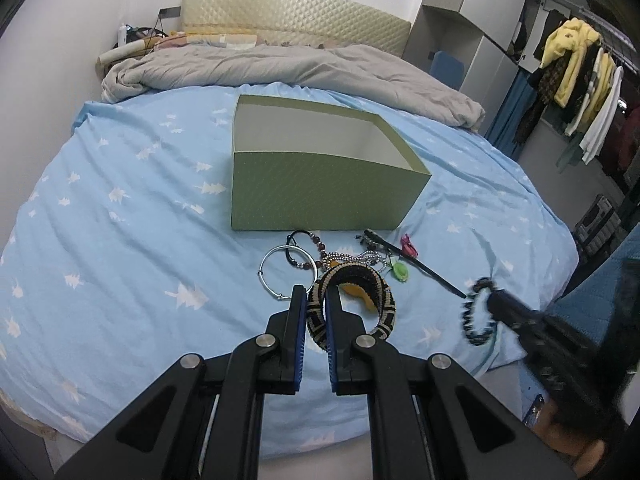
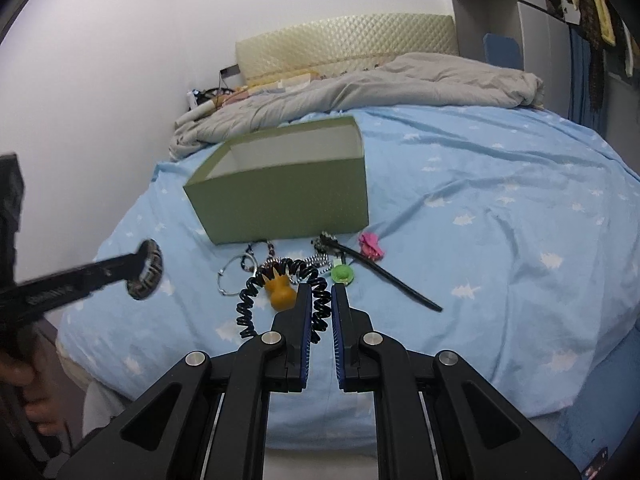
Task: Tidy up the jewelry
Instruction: 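Lift the patterned bangle with the left tool while the right tool lifts the coiled hair tie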
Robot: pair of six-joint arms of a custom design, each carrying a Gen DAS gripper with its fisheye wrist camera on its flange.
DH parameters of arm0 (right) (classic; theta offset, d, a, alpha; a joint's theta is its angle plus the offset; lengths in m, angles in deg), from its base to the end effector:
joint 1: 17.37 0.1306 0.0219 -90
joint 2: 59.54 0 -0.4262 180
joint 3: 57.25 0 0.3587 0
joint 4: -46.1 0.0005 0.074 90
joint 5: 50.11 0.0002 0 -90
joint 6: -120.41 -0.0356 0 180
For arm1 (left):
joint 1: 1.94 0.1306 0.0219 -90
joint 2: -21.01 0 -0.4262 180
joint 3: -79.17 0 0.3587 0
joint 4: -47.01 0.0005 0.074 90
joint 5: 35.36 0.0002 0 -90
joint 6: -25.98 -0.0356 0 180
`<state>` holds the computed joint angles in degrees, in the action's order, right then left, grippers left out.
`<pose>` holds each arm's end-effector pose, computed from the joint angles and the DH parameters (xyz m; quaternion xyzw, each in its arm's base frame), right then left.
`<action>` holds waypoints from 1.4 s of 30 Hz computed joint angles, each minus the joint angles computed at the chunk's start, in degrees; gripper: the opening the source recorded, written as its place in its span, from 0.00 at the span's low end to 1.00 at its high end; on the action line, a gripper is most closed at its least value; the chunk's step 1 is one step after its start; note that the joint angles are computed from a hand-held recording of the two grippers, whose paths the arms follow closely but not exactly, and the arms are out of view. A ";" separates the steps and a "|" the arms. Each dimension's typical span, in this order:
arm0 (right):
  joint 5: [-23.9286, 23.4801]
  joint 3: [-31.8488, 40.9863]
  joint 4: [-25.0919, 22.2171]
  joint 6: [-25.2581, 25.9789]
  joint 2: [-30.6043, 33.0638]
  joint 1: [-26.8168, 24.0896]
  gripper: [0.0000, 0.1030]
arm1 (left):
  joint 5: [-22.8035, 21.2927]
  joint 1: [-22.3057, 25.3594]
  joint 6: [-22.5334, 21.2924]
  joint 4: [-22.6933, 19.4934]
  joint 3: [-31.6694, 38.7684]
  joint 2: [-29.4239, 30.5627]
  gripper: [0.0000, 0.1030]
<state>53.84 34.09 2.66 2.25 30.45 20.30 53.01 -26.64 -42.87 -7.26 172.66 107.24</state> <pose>0.3703 0.2744 0.4923 -0.0261 0.9081 0.1258 0.3986 0.3857 -0.1768 0.5209 0.0236 0.9301 -0.1305 0.3426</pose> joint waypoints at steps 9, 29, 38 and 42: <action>-5.07 -2.75 -1.18 -1.67 2.69 -1.46 0.08 | 0.23 0.36 0.68 -0.38 -1.02 -0.18 0.08; -10.56 -4.20 2.31 -1.15 3.92 -2.93 0.31 | 1.14 0.61 0.94 -0.53 -1.74 0.83 0.08; -10.60 -3.32 -0.51 -1.13 4.49 -2.21 0.22 | 0.96 0.80 1.20 -0.02 -2.46 0.64 0.08; -11.81 -3.67 -0.84 -2.28 4.48 -2.46 0.19 | 0.97 0.80 1.21 0.06 -2.64 0.50 0.08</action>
